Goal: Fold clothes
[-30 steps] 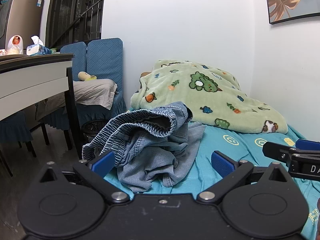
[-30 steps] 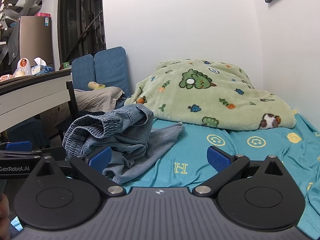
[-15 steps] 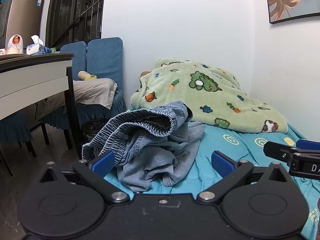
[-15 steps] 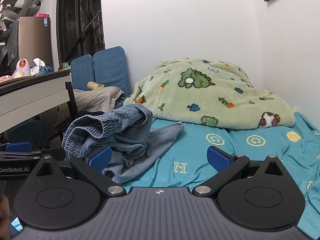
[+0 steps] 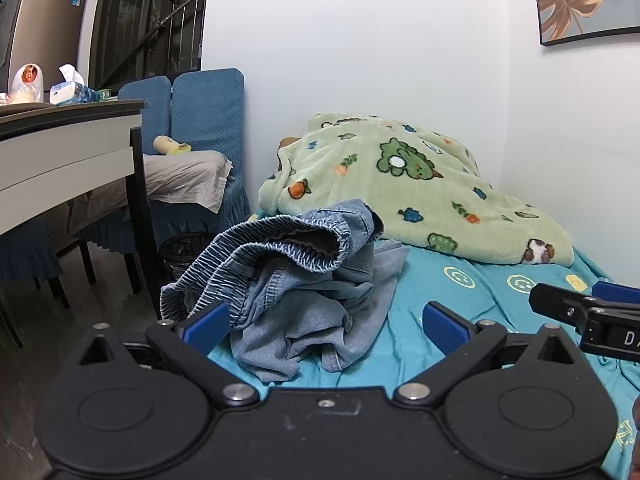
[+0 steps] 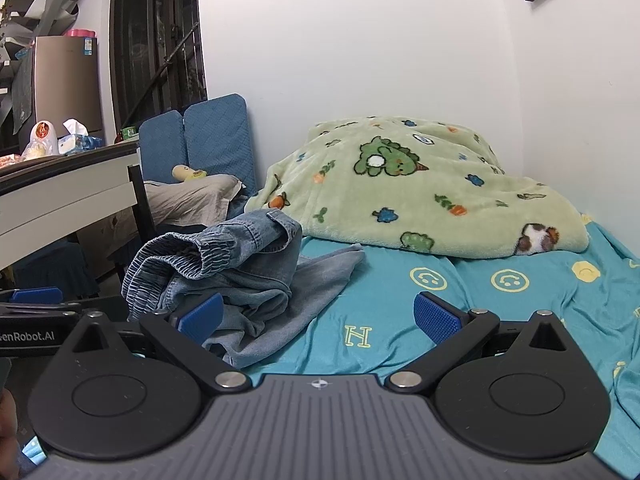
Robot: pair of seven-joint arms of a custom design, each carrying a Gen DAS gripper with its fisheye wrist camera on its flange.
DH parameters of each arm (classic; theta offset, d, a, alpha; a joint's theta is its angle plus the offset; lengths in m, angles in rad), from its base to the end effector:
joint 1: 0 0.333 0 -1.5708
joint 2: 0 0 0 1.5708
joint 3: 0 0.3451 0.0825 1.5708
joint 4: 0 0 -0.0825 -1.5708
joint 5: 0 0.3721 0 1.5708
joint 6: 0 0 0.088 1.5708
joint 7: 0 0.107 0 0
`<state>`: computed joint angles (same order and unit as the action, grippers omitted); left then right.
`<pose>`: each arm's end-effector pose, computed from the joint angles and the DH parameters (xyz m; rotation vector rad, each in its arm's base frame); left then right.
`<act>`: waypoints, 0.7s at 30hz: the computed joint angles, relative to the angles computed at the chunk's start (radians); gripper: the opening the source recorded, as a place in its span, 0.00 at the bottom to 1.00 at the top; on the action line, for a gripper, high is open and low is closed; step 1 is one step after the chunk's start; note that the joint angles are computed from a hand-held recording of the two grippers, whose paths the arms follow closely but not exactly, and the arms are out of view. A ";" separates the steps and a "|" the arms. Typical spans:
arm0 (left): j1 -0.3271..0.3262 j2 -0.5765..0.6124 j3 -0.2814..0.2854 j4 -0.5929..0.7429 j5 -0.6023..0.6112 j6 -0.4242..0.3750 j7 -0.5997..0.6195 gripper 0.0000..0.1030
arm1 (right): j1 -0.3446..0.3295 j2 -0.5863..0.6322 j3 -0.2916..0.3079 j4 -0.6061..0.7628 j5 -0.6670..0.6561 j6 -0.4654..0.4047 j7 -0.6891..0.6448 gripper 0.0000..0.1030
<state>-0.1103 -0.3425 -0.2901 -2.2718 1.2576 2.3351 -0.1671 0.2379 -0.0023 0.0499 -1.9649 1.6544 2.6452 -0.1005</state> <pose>0.4324 -0.1831 0.5736 -1.7825 0.9907 -0.6900 0.5655 0.1400 0.5585 -1.6953 0.8470 -0.4103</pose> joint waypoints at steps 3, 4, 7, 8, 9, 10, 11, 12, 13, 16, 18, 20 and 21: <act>0.001 0.009 0.006 0.012 -0.010 0.002 0.012 1.00 | -0.001 0.002 -0.001 0.003 0.004 -0.002 0.005 1.00; 0.002 0.011 0.007 0.016 -0.013 0.001 0.016 1.00 | -0.002 0.002 -0.002 0.004 0.007 -0.005 0.007 1.00; 0.006 0.018 0.013 0.029 -0.019 0.005 0.022 1.00 | -0.006 0.003 -0.005 0.006 0.014 -0.017 0.016 1.00; 0.008 0.021 0.014 0.033 -0.020 0.008 0.025 1.00 | -0.008 0.005 -0.006 0.007 0.016 -0.019 0.018 1.00; 0.009 0.025 0.016 0.038 -0.022 0.008 0.028 1.00 | -0.008 0.007 -0.006 0.008 0.015 -0.019 0.021 1.00; 0.010 0.030 0.016 0.045 -0.023 0.007 0.032 1.00 | -0.009 0.009 -0.005 0.009 0.013 -0.018 0.024 1.00; 0.011 0.035 0.017 0.051 -0.024 0.007 0.038 1.00 | -0.010 0.011 -0.005 0.011 0.009 -0.017 0.030 1.00; 0.012 0.040 0.018 0.057 -0.025 0.009 0.044 1.00 | -0.010 0.013 -0.004 0.012 0.004 -0.015 0.038 1.00; 0.013 0.048 0.018 0.064 -0.026 0.005 0.050 1.00 | -0.010 0.014 -0.003 0.012 0.000 -0.013 0.043 1.00; 0.014 0.072 0.018 0.091 -0.028 -0.015 0.067 1.00 | -0.009 0.013 -0.001 0.009 0.002 -0.003 0.046 1.00; 0.014 0.084 0.028 0.104 -0.028 -0.004 0.078 1.00 | -0.008 0.012 0.000 0.007 0.009 0.004 0.037 1.00; 0.018 0.097 0.037 0.119 -0.026 0.013 0.082 1.00 | -0.007 0.012 0.001 0.006 0.011 0.011 0.033 1.00; 0.020 0.105 0.042 0.127 -0.025 0.022 0.083 1.00 | -0.007 0.017 0.001 0.010 0.005 0.011 0.039 1.00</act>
<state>-0.0904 -0.2375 -0.2485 -2.1447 1.2327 2.3571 -0.0840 0.2313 0.0149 0.0507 -1.9547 1.6592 2.6567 -0.0615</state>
